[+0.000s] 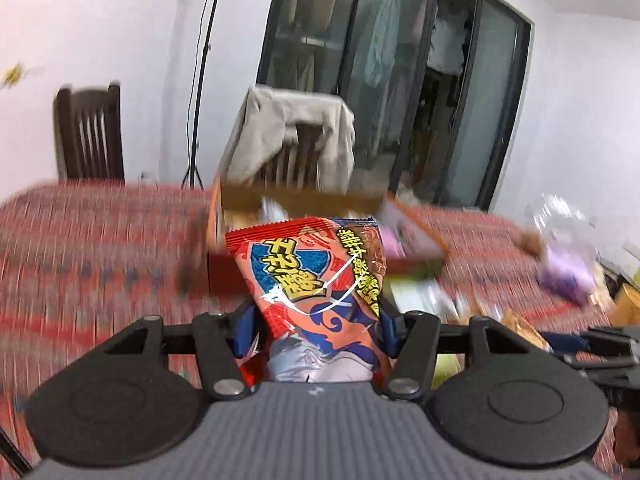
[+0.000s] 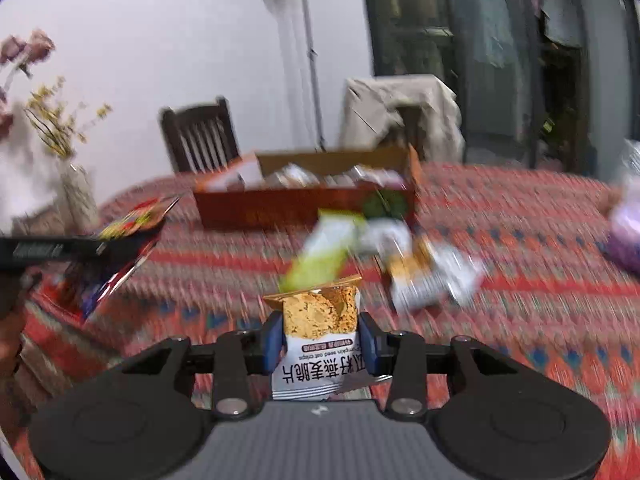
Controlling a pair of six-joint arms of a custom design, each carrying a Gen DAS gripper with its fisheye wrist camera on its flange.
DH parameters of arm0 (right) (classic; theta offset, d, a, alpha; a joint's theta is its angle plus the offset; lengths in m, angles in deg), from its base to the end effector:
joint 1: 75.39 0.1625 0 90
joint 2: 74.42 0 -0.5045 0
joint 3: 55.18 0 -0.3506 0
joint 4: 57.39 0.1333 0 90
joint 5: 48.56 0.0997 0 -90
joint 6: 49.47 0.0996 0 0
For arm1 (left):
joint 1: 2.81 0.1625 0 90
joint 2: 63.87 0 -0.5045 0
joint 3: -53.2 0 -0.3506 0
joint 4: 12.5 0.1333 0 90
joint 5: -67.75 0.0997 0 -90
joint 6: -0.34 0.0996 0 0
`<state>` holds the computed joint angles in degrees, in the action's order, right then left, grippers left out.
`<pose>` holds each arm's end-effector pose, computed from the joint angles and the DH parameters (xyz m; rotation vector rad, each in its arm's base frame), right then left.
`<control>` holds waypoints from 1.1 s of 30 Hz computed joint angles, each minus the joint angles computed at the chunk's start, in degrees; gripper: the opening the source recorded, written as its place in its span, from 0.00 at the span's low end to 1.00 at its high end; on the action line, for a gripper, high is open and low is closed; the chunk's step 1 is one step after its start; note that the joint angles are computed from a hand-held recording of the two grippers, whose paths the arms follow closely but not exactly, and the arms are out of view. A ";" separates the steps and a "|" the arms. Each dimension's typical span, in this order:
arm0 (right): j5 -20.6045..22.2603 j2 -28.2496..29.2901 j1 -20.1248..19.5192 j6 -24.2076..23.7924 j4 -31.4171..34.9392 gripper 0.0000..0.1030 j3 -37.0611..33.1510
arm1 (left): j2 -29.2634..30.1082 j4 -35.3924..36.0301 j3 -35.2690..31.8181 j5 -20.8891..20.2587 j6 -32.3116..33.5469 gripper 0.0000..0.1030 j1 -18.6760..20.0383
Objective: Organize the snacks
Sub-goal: 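Carry both packets toward the box and lower the red bag into it with the left tool, then open both tools in the box and lift them back toward the remaining packets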
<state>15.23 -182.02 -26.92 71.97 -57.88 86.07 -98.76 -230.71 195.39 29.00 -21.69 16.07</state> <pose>0.0269 -0.2370 0.3168 0.6435 -2.2900 1.2413 -0.3338 -0.3371 0.0937 0.8421 2.3797 -1.1949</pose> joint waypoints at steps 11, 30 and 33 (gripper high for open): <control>34.14 33.25 32.77 25.78 3.23 0.38 -39.34 | 6.51 24.14 -36.57 -1.38 17.16 0.57 19.64; 33.46 41.18 34.40 30.96 9.89 0.63 -51.03 | 2.72 28.57 -33.72 -0.13 14.49 0.80 17.40; 36.16 36.90 35.27 28.21 9.31 0.63 -47.49 | 0.19 25.77 -28.29 0.38 13.86 0.81 13.70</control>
<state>51.39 -145.12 8.35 100.18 -48.57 38.58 -98.57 -204.94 167.10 29.37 -7.83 29.78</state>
